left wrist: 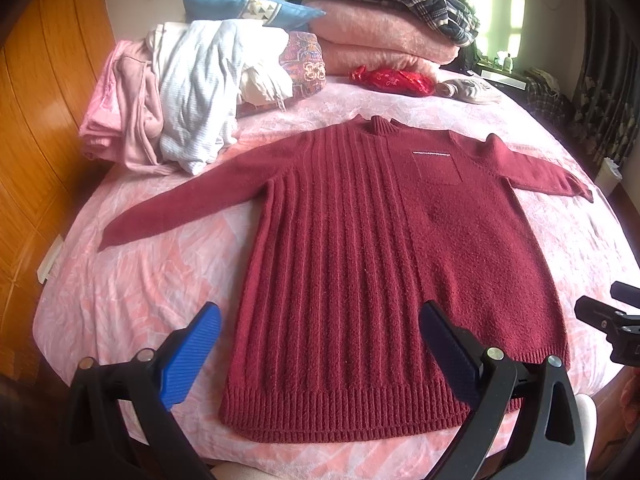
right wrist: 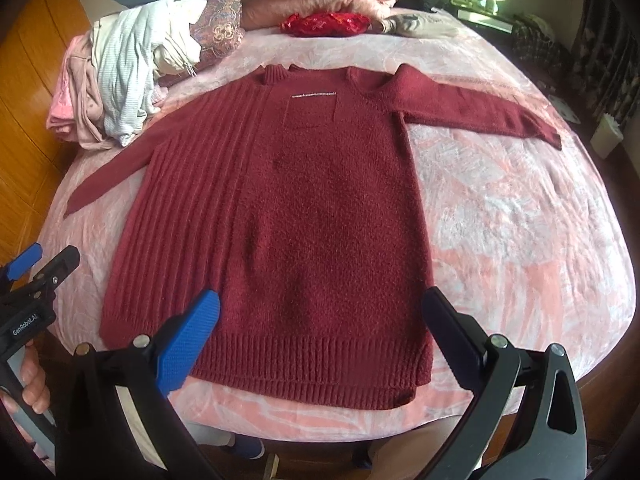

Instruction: Fold small clothes

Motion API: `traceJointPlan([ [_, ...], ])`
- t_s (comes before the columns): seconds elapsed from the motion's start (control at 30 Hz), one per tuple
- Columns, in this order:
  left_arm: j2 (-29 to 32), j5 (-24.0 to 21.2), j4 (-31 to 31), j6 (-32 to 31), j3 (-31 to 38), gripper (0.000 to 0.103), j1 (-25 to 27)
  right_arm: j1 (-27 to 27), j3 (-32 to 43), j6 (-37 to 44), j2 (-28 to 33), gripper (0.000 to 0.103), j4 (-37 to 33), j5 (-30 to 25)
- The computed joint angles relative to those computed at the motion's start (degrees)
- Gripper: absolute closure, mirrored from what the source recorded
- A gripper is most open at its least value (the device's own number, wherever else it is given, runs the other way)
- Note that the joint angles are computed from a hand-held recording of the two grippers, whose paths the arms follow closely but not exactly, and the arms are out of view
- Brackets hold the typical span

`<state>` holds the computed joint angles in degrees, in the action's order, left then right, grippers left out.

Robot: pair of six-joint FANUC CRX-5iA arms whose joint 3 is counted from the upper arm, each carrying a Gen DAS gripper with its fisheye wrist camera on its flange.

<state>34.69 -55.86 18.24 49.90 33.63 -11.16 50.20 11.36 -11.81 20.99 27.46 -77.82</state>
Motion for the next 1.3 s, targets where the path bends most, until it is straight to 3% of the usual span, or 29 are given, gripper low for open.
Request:
traceJointPlan([
  [0.4,-0.29,0.47,0.36,-0.51,-0.54,0.004,0.04,0.43,-2.23,-1.54,-1.11,0.003,3.36,2.42],
  [0.57,0.00,0.07,0.17,-0.13,-0.02,0.004,0.03,0.39,-0.79,-0.19,0.14,0.003,3.31,0.79],
  [1.3,0.23,0.00,0.12,-0.14,0.24,0.004,0.07,0.19,-3.96,-3.11,-1.65,0.003,3.82,4.40],
])
